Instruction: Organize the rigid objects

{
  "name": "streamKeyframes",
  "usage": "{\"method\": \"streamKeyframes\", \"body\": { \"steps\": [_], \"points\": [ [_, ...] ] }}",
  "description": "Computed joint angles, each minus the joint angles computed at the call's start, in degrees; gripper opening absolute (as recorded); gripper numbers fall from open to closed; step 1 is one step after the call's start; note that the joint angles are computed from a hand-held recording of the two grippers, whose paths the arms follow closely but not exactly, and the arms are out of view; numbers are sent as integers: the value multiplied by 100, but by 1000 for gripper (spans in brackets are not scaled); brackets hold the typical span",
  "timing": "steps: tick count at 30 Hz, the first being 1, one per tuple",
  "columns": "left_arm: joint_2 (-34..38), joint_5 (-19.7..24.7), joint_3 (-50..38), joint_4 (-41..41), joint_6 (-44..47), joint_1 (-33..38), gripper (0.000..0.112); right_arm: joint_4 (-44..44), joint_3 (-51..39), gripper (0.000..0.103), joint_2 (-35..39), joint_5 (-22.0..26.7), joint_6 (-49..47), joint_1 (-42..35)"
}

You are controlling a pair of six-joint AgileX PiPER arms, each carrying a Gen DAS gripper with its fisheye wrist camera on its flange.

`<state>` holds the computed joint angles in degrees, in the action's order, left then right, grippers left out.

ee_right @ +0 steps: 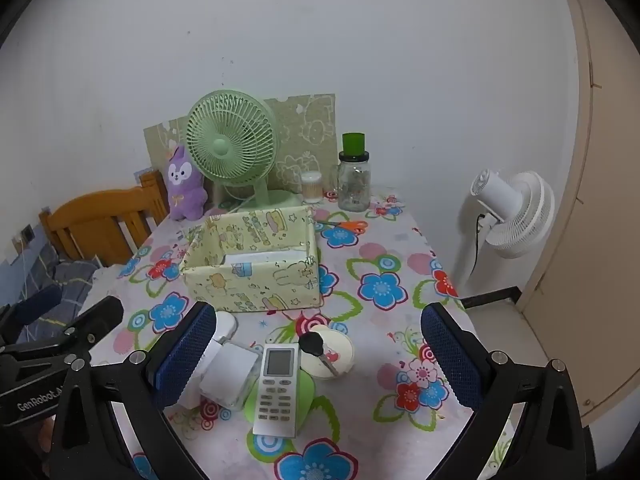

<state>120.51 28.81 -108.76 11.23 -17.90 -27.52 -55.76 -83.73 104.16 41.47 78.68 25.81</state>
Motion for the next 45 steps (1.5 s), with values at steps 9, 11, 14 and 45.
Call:
{"method": "streamKeyframes", "body": {
  "steps": [9, 11, 14, 45],
  "points": [
    [69, 43, -92, 289, -181, -21, 103, -156, 120, 103, -46, -151, 235, 45],
    [90, 50, -118, 291, -176, -16, 103, -74, 65, 103, -50, -59, 96, 53],
    [182, 166, -279, 299, -158, -11, 103, -106, 88, 103, -36, -78, 123, 65],
    [61, 107, -9, 1116, -860, -179, 103, -364, -51, 103, 16, 70, 128, 165]
  ]
}}
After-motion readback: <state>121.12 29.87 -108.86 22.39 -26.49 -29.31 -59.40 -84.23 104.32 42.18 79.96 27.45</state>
